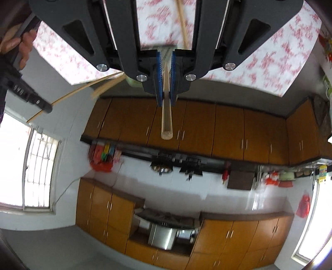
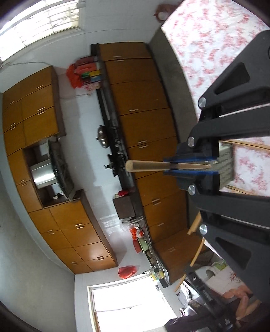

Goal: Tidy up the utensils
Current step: 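Carry both chopsticks above the green holder and lower them into it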

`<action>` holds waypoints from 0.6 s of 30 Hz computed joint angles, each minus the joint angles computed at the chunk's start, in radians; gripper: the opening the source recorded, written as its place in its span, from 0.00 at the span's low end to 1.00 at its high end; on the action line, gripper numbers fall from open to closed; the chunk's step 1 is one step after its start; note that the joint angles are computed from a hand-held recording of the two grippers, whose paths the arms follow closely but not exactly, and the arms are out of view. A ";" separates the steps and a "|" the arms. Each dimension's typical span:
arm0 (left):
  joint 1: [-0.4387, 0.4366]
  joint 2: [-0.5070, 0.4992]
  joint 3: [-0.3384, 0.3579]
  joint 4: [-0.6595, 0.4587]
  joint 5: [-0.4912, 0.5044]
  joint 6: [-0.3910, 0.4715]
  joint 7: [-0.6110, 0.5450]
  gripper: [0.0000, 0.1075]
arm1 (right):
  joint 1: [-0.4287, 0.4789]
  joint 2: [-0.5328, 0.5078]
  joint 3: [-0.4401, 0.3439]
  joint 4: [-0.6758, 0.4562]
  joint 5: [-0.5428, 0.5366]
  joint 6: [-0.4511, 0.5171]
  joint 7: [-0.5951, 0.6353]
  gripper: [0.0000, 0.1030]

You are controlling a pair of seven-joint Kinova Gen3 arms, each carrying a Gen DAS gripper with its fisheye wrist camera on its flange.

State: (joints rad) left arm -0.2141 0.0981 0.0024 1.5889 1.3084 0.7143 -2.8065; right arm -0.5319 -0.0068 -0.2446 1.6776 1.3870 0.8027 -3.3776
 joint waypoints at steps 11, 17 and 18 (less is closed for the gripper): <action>0.101 0.084 0.076 -0.094 -0.120 -0.176 0.132 0.06 | -0.013 0.153 0.091 -0.160 -0.106 -0.051 0.188 0.07; 0.086 0.135 0.117 -0.137 -0.277 -0.164 0.272 0.07 | -0.015 0.201 0.158 -0.210 -0.247 -0.119 0.291 0.07; 0.082 0.140 0.122 -0.144 -0.298 -0.158 0.293 0.07 | -0.016 0.204 0.168 -0.213 -0.261 -0.129 0.302 0.07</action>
